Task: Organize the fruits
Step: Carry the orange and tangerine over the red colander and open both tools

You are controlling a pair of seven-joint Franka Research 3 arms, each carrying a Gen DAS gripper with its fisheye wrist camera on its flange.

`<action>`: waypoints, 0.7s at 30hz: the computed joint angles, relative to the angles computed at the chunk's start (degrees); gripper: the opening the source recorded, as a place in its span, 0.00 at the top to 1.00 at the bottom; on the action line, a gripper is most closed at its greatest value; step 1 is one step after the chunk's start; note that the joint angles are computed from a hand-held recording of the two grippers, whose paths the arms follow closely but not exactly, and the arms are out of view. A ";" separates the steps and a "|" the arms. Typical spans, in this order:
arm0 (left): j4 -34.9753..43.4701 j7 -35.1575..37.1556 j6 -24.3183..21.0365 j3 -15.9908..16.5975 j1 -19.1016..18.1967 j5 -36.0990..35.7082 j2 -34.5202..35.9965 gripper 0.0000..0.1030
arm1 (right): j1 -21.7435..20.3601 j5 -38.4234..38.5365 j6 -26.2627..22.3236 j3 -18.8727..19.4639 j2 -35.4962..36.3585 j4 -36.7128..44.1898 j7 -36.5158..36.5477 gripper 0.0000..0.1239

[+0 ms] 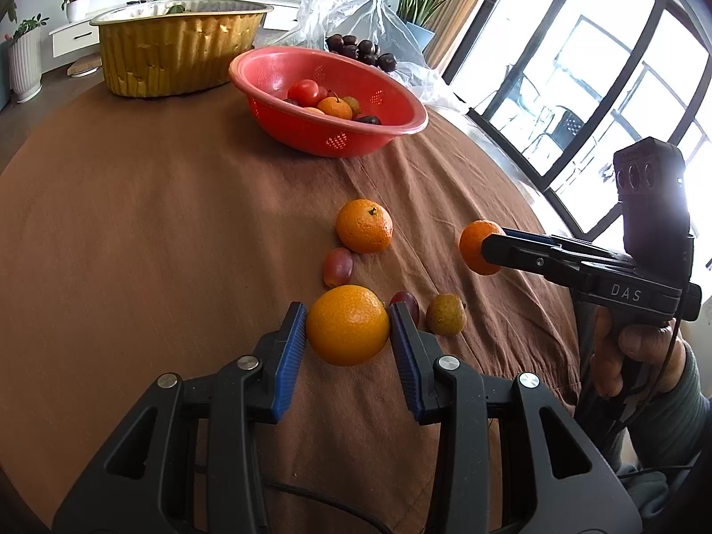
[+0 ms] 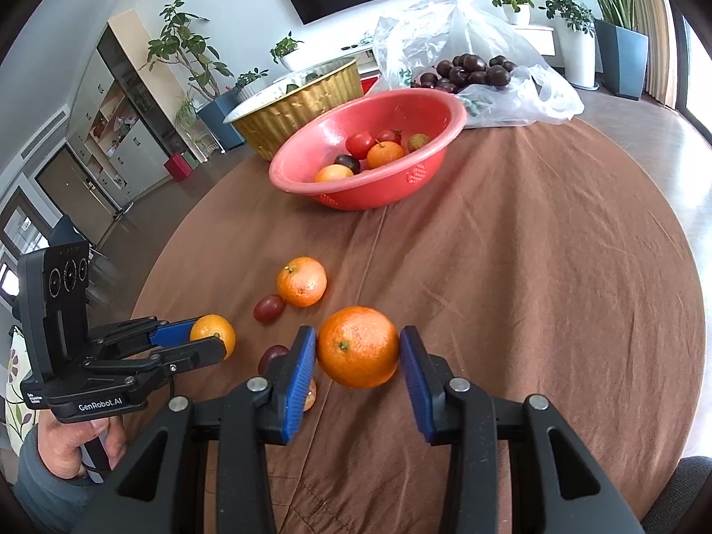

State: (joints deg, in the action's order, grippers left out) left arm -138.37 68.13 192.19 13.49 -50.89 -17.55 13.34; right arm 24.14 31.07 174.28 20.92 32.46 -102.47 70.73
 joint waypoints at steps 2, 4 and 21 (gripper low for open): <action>0.29 0.59 -0.09 0.83 -0.48 -0.18 -0.25 0.65 | -0.03 0.01 0.04 -0.18 -0.15 0.09 0.06 0.66; 0.77 1.56 -0.46 2.82 -2.03 -0.68 -0.42 0.65 | -0.21 0.03 0.08 -0.27 -0.30 0.32 -0.01 0.66; 16.11 1.45 -7.62 7.00 4.39 10.31 3.45 0.65 | 5.27 -8.37 -3.02 -8.65 4.76 17.09 4.60 0.66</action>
State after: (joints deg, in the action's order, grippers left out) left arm -122.26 69.59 184.57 20.48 -46.50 -7.24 16.80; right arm 29.41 22.70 171.26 12.27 37.22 -85.38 75.33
